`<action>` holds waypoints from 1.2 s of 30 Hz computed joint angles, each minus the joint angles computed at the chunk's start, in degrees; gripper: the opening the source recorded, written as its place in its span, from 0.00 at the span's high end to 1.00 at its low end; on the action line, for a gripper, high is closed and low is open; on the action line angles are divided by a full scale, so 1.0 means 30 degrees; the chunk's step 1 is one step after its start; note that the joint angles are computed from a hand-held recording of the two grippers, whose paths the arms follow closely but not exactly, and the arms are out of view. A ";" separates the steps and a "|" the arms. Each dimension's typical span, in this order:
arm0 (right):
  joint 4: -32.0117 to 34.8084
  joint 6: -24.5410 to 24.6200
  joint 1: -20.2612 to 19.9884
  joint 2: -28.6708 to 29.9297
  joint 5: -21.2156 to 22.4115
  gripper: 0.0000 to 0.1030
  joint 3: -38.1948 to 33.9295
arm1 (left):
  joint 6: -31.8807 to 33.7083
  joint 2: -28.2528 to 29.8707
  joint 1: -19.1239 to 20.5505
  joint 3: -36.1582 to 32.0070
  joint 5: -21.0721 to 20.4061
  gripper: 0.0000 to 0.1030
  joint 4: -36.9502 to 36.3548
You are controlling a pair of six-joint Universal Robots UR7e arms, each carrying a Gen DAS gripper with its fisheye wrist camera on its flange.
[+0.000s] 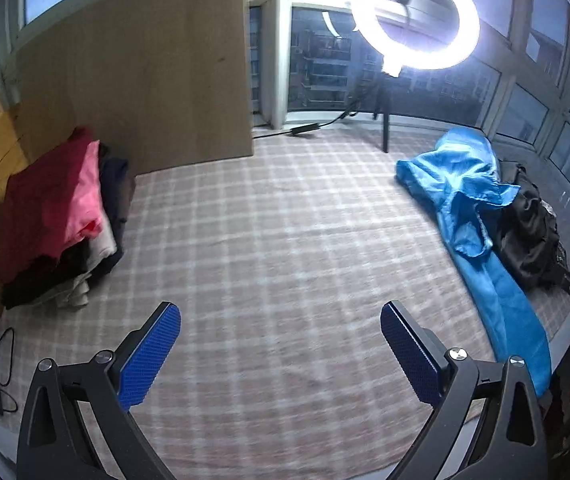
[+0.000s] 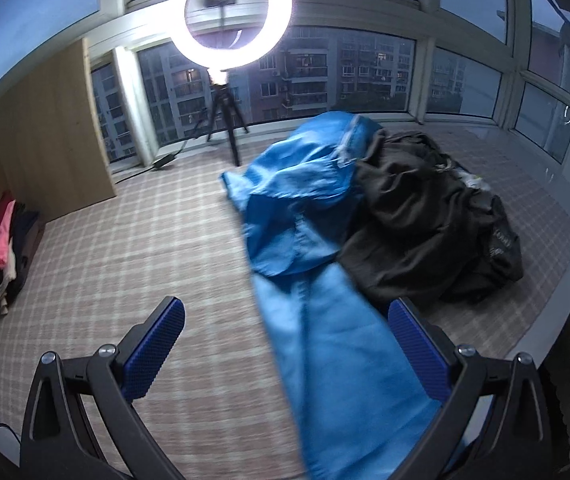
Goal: Fold clothes
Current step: 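Move both tools toward the crumpled blue coat beside the black garment, then close the right gripper on the blue coat near its zipper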
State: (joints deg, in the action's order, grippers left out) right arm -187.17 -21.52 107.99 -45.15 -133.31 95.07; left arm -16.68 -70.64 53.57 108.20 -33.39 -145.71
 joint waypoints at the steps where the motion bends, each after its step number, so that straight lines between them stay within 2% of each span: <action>1: 0.0041 -0.0218 -0.0176 -0.0144 -0.0018 0.00 -0.0141 | 0.0056 0.0286 -0.0077 -0.0178 -0.0181 0.06 -0.0263; 4: 0.0511 -0.0641 -0.0617 -0.0444 -0.0137 0.00 -0.0757 | 0.0074 0.1277 -0.0371 -0.0848 -0.0369 0.14 -0.0824; 8: 0.0733 -0.1604 -0.1047 -0.0631 -0.0137 0.00 -0.1656 | 0.0445 0.2759 -0.0750 -0.2193 -0.0248 0.15 -0.1126; 18: 0.0138 -0.4343 -0.1562 -0.0415 0.0582 0.00 -0.4015 | 0.3683 0.6110 -0.1299 -0.6165 0.0617 0.15 -0.3642; 25: -0.0162 -0.5580 -0.1742 -0.0167 0.1066 0.00 -0.5139 | 0.4045 0.6876 -0.1420 -0.7128 0.0665 0.14 -0.4944; 29: -0.0339 -0.6316 -0.2065 -0.0375 0.1785 0.00 -0.5259 | 0.3213 0.6743 -0.1332 -0.7342 0.0345 0.14 -0.4250; 32: -0.0181 -0.6356 -0.2580 -0.0879 0.2383 0.00 -0.5296 | 0.2640 0.6550 -0.1190 -0.7560 -0.0118 0.14 -0.3351; 36: 0.1044 -0.4851 -0.3739 -0.1874 0.3086 0.00 -0.5430 | 0.3238 0.6855 -0.1125 -0.7901 0.0164 0.13 -0.3613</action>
